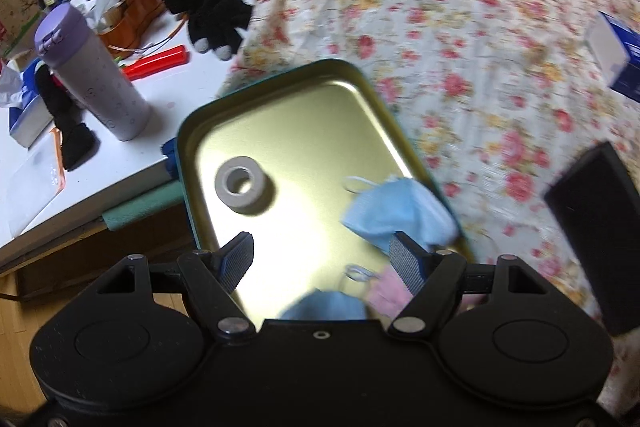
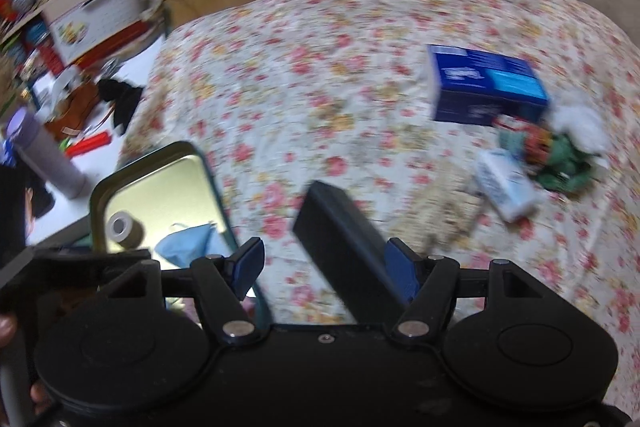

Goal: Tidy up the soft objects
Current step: 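Move both tools back toward the pile beside the blue tissue box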

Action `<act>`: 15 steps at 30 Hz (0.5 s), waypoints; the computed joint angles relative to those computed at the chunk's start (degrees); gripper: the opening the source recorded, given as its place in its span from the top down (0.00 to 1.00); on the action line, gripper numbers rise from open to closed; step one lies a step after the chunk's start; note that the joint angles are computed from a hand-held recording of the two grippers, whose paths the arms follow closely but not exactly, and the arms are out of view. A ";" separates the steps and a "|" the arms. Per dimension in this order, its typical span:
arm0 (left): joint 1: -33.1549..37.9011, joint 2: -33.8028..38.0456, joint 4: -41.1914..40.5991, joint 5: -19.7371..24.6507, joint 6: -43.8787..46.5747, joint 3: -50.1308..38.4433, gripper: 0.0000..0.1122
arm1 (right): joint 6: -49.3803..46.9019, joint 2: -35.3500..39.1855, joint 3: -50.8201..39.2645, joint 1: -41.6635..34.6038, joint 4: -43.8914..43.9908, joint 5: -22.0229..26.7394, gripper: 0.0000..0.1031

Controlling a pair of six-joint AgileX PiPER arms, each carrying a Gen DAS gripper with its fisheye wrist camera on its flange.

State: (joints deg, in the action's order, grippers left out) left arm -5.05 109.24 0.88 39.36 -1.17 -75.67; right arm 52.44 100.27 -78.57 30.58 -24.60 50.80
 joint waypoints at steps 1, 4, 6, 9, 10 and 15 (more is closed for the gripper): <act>-0.49 -0.82 -0.65 0.52 0.52 0.40 0.36 | 0.55 -1.07 1.15 -0.83 -0.16 -0.07 0.37; -1.78 -2.61 -2.79 2.39 2.69 0.86 0.36 | 2.08 -4.48 5.06 -3.64 -0.75 -0.17 0.36; -2.77 -3.57 -3.57 3.84 3.25 0.80 0.36 | 2.81 -6.31 7.41 -5.89 -0.62 -0.26 0.36; -3.96 -4.54 -5.64 6.34 4.96 0.06 0.36 | 2.94 -8.66 10.94 -10.25 0.40 -0.85 0.36; -4.37 -4.86 -6.43 7.25 5.42 -0.21 0.36 | 3.00 -9.37 12.08 -11.76 0.62 -1.04 0.36; -7.13 -6.33 -6.47 9.37 5.05 -1.56 0.36 | 3.56 -12.00 16.23 -18.74 0.20 -1.12 0.36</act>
State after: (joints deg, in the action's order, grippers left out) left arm -12.17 102.91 -5.59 48.73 3.88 -77.23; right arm 56.00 88.27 -62.34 11.84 -24.40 49.68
